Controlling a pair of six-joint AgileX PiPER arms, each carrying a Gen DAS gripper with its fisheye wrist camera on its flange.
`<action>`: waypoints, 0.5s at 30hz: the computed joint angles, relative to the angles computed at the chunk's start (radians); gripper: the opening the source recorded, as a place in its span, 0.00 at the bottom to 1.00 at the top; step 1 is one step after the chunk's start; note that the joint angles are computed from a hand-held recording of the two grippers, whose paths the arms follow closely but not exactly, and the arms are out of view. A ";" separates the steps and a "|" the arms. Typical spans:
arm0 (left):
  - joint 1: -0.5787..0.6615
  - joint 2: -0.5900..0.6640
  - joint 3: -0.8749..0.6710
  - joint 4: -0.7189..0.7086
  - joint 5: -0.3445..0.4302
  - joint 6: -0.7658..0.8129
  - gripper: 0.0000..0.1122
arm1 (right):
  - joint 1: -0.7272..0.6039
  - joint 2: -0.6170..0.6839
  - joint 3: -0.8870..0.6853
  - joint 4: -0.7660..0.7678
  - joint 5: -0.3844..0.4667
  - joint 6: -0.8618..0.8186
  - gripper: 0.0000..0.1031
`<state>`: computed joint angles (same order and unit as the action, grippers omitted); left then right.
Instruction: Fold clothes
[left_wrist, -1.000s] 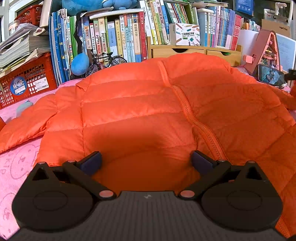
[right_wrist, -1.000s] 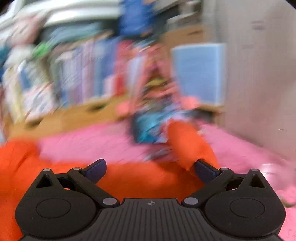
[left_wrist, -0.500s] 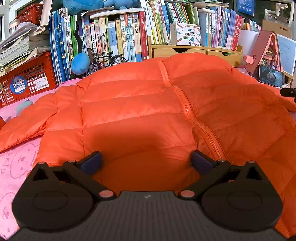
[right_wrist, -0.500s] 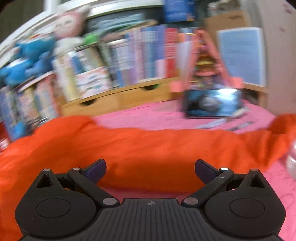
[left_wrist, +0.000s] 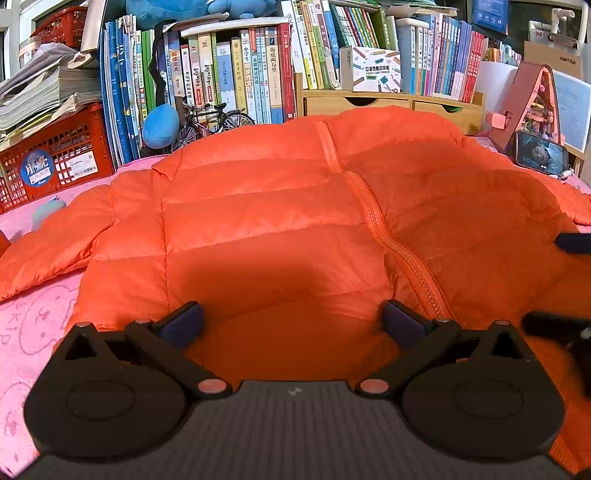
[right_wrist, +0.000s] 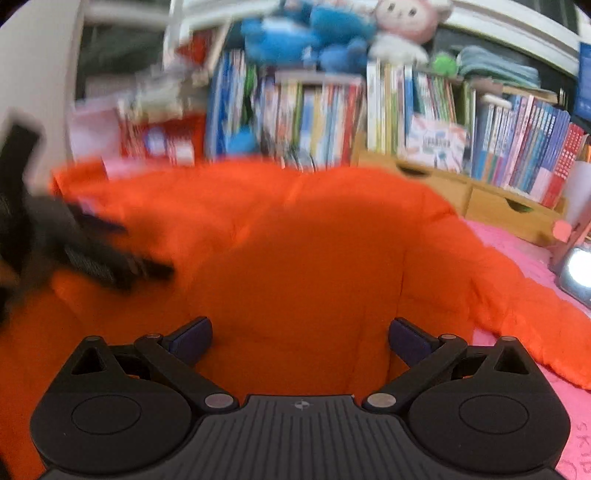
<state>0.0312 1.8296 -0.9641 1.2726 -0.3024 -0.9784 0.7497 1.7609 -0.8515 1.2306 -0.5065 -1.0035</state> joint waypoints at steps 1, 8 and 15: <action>0.000 0.000 -0.001 0.002 0.000 -0.003 0.92 | 0.011 0.014 -0.018 0.052 -0.012 -0.050 1.00; 0.001 0.001 -0.003 0.012 -0.001 -0.013 0.92 | -0.027 0.004 -0.015 0.037 0.057 -0.019 1.00; 0.000 0.001 -0.003 0.011 0.000 -0.014 0.92 | -0.030 0.000 -0.005 0.026 0.057 -0.008 1.00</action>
<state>0.0308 1.8308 -0.9675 1.2832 -0.3022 -0.9926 0.7196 1.7611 -0.8564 1.2563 -0.4499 -1.0115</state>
